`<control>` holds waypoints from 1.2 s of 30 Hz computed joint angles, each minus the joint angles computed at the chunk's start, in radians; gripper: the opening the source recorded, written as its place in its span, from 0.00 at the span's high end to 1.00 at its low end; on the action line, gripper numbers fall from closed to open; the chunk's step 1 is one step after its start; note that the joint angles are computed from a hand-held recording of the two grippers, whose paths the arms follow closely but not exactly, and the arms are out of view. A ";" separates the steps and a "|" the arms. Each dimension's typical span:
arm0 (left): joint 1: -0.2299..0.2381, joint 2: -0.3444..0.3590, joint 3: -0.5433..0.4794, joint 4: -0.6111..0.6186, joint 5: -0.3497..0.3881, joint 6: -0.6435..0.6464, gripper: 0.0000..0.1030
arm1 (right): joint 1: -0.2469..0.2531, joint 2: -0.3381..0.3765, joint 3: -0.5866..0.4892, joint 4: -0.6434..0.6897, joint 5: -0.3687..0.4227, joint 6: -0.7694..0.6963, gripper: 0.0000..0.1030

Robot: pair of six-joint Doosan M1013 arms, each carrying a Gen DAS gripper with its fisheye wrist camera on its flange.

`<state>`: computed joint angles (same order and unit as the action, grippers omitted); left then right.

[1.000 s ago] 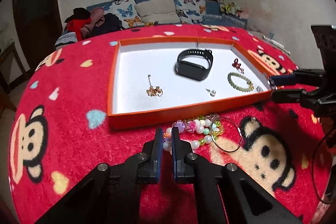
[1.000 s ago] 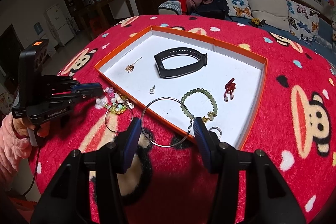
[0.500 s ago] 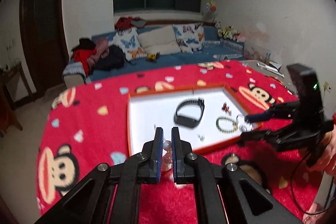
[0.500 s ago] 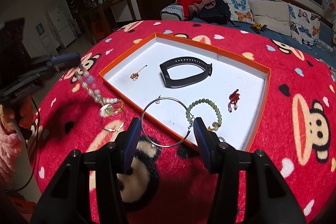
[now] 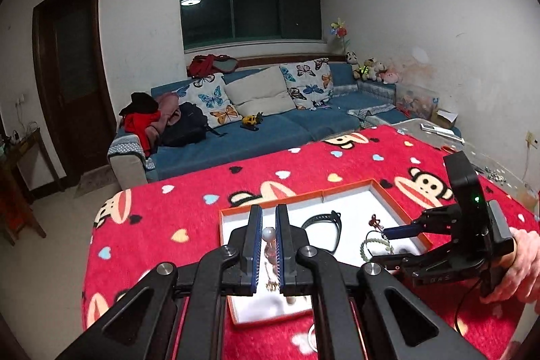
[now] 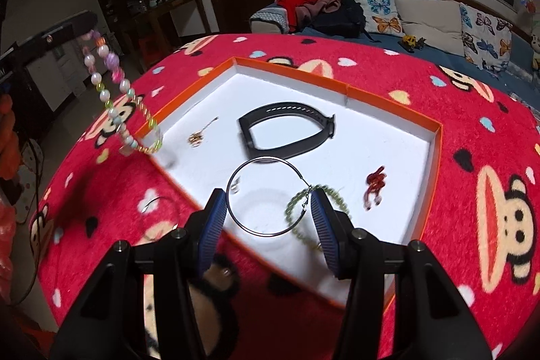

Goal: Organize jewelry
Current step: 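Lower the bead bracelet into the box with the left gripper while the right gripper releases the hoop inside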

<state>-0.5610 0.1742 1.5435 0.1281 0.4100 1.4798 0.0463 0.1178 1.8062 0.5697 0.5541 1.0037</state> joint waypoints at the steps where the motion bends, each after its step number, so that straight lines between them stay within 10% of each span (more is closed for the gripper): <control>1: 0.003 0.011 -0.013 -0.011 0.007 0.009 0.93 | -0.002 0.006 -0.005 -0.009 -0.001 0.017 0.50; 24: 0.058 0.294 -0.276 -0.080 0.208 0.042 0.93 | -0.022 0.097 -0.095 -0.244 0.003 0.273 0.49; 36: 0.059 0.321 -0.272 -0.110 0.258 0.031 0.91 | -0.024 0.095 -0.099 -0.251 0.010 0.265 0.48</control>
<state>-0.5023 0.4957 1.2716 0.0178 0.6684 1.5104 0.0220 0.2131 1.7077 0.3184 0.5646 1.2687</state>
